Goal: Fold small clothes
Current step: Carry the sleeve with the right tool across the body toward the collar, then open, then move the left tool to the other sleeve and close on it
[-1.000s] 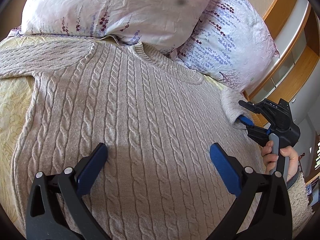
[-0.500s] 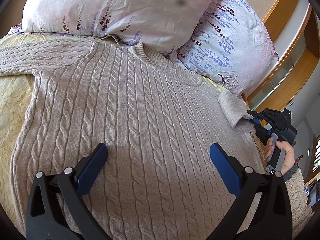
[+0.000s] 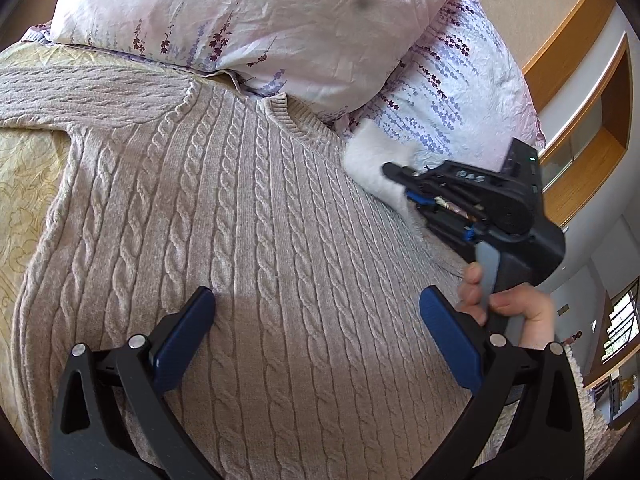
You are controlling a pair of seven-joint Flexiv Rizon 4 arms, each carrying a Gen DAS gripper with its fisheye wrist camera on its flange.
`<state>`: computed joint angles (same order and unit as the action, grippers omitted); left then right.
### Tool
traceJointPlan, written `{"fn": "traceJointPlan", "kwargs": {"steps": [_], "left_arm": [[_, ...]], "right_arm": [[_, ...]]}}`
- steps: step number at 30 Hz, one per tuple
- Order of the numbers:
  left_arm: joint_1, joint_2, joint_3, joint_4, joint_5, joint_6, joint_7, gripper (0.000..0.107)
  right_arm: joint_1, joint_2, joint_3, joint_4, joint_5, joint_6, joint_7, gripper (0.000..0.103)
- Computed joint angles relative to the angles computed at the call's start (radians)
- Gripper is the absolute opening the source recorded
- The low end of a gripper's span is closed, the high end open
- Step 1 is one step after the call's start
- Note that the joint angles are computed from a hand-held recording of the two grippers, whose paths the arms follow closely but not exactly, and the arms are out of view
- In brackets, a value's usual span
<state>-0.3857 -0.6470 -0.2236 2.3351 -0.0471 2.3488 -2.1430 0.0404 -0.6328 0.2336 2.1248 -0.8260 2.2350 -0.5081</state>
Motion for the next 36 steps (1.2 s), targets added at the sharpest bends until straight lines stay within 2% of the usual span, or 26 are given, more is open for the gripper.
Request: {"fn": "traceJointPlan", "kwargs": {"steps": [2, 4, 9, 11, 14, 19, 26, 28, 29, 30, 32, 34, 36], "left_arm": [[0.0, 0.0, 0.001, 0.0, 0.0, -0.001, 0.0, 0.101], [0.0, 0.0, 0.001, 0.0, 0.001, 0.0, 0.0, 0.101], [0.001, 0.0, 0.001, 0.0, 0.002, 0.0, 0.0, 0.101], [0.002, 0.0, 0.0, 0.0, 0.003, 0.0, -0.001, 0.101], [0.003, 0.0, 0.0, -0.001, 0.003, -0.001, -0.002, 0.101], [0.003, 0.0, -0.001, -0.002, 0.004, -0.001, -0.003, 0.101], [0.014, -0.003, -0.007, -0.001, 0.019, 0.015, -0.016, 0.101], [0.016, -0.006, -0.006, 0.001, 0.022, 0.024, -0.02, 0.101], [0.016, -0.008, -0.006, 0.001, 0.023, 0.028, -0.022, 0.101], [0.017, -0.011, -0.006, 0.001, 0.026, 0.036, -0.024, 0.101], [0.015, -0.017, -0.005, 0.0, 0.024, 0.051, -0.029, 0.101], [0.016, -0.025, -0.006, 0.0, 0.029, 0.067, -0.033, 0.101], [0.03, -0.042, -0.011, 0.001, 0.056, 0.112, -0.047, 0.101]], "right_arm": [[0.018, -0.007, 0.0, -0.014, -0.024, -0.062, 0.007, 0.01], [0.061, 0.007, -0.018, -0.004, 0.039, -0.075, -0.045, 0.01], [0.066, 0.023, 0.005, -0.015, 0.078, -0.123, -0.099, 0.01], [0.054, 0.017, 0.026, -0.015, 0.088, -0.104, -0.113, 0.01], [0.007, -0.008, 0.078, -0.038, 0.018, -0.075, -0.071, 0.01], [-0.001, -0.035, 0.094, -0.079, -0.093, -0.081, -0.008, 0.01], [-0.12, -0.164, 0.126, -0.208, -0.444, -0.018, 0.331, 0.011], [-0.151, -0.22, 0.102, -0.299, -0.666, 0.045, 0.55, 0.019], [-0.148, -0.23, 0.088, -0.314, -0.696, 0.086, 0.583, 0.025], [-0.145, -0.231, 0.078, -0.318, -0.705, 0.118, 0.585, 0.032], [-0.143, -0.213, 0.064, -0.302, -0.713, 0.175, 0.578, 0.062], [-0.143, -0.169, 0.065, -0.238, -0.659, 0.195, 0.524, 0.078], [-0.151, -0.118, 0.06, -0.159, -0.596, 0.219, 0.441, 0.078]]}}
